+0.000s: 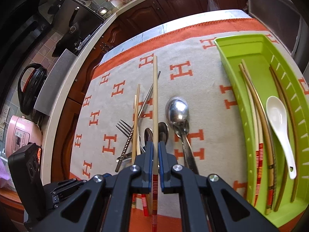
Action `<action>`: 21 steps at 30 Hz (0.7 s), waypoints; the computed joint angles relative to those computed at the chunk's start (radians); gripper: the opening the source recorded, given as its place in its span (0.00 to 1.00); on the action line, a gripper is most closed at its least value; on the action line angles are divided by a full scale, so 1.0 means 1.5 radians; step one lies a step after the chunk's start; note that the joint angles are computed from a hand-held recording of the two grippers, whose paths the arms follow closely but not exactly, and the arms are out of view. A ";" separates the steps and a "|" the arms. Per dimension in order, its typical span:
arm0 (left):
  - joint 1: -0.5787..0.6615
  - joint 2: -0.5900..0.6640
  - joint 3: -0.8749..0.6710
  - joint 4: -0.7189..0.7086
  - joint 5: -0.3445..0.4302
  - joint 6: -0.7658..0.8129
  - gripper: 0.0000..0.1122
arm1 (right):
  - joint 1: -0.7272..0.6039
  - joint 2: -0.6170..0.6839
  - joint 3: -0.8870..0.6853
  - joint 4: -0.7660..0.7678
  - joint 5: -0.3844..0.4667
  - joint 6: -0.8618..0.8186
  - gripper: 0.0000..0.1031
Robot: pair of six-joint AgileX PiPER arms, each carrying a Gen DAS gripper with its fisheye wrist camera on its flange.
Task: Organize utensils
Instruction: 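Return the right tool to the pile and grasp a red-striped chopstick, then lift the red-striped chopstick into the green tray and open the right tool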
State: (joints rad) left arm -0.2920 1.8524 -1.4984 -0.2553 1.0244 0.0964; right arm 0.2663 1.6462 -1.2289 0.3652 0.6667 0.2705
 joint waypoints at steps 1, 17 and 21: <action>-0.002 -0.001 0.002 -0.007 0.002 0.002 0.04 | -0.002 -0.008 0.007 -0.002 -0.003 -0.002 0.05; -0.040 0.039 -0.002 -0.020 -0.017 -0.035 0.04 | -0.034 -0.109 0.109 0.007 -0.047 -0.041 0.05; -0.050 0.068 -0.032 0.014 -0.010 -0.072 0.04 | -0.043 -0.117 0.124 0.021 -0.054 -0.058 0.05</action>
